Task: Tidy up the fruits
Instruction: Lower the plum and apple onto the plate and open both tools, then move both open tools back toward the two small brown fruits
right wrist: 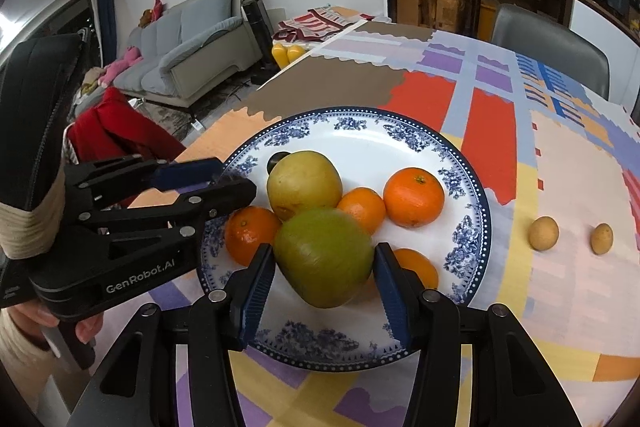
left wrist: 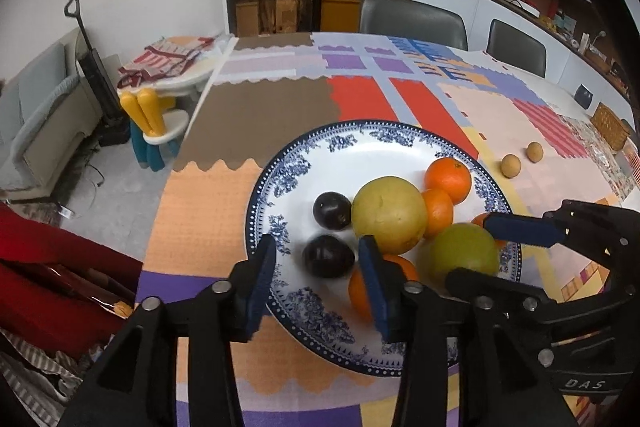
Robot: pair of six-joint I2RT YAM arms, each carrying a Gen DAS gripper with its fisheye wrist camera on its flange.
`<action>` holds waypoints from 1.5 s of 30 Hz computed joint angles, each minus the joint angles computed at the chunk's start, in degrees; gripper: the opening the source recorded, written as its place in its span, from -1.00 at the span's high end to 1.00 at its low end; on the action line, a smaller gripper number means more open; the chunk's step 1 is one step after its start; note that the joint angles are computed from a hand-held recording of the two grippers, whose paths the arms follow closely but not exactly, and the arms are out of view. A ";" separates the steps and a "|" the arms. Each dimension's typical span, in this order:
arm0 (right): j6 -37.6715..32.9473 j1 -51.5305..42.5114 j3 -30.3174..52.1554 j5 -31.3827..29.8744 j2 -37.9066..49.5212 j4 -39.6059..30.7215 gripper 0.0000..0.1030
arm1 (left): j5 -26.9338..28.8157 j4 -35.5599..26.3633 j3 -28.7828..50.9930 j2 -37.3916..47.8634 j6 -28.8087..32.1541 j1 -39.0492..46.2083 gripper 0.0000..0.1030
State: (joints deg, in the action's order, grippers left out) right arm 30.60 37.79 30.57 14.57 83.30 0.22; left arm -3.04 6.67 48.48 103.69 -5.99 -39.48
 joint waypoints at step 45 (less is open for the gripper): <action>-9.45 -15.62 -8.05 7.39 -68.79 -46.58 -0.26 | -24.71 -10.15 11.23 -6.06 -14.71 -29.14 -0.62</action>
State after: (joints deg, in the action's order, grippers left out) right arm 21.15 22.17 22.52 21.95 14.51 -46.36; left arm -27.75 -3.48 59.71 97.63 -20.69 -68.62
